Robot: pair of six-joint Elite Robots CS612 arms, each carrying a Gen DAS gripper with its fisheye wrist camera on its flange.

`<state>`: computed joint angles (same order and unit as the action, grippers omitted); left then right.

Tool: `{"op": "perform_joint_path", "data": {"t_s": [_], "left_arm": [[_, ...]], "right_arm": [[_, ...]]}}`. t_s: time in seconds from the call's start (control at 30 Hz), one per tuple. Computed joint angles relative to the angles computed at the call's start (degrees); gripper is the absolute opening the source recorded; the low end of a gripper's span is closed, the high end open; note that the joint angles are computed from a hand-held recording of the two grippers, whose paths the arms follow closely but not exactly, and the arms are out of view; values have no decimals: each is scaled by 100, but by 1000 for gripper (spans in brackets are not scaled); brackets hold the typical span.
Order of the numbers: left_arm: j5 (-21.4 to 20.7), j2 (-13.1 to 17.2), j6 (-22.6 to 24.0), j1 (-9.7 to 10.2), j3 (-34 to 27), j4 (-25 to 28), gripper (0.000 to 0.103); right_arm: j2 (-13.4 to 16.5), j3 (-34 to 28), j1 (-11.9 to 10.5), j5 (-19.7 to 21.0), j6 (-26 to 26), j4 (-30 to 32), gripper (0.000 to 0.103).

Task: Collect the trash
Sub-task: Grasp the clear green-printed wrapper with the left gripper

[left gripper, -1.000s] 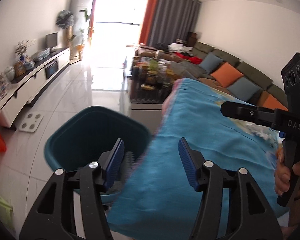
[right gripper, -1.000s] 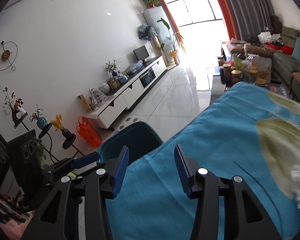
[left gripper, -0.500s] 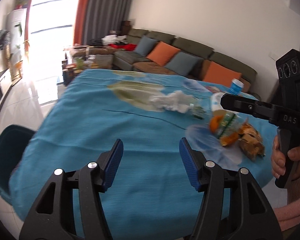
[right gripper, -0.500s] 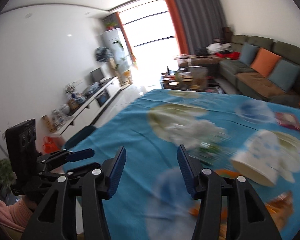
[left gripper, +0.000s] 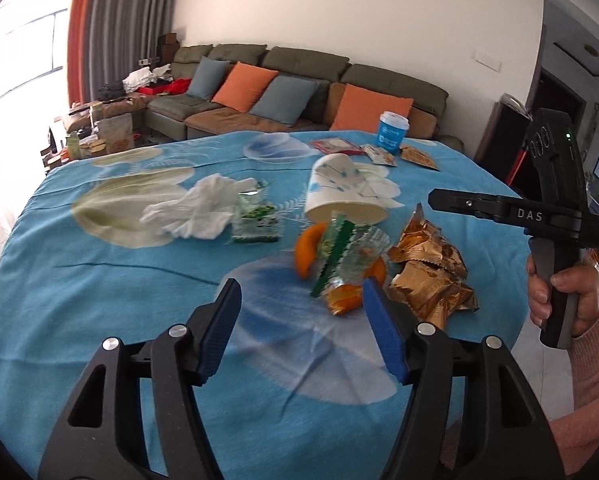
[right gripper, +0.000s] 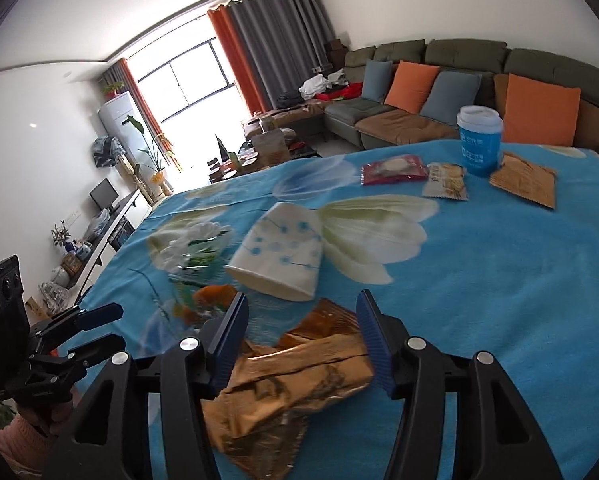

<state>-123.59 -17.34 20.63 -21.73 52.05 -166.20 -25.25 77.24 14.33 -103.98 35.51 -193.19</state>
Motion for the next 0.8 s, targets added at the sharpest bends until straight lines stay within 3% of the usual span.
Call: {"op": "perform_joint_path", "data": {"t_s": [0.17, 0.47, 0.7, 0.8], "left_arm": [[-73, 82, 45, -73, -236, 406, 62], [-148, 205, 144, -148, -551, 968, 57], [-128, 295, 242, -187, -758, 1368, 39], [-129, 311, 217, -181, -777, 1361, 37]], "right_arm": [[45, 14, -162, 422, 85, 27, 55], [66, 1, -215, 787, -51, 84, 53], [52, 7, -217, 864, -230, 169, 28], [37, 45, -222, 838, -226, 136, 18]]}}
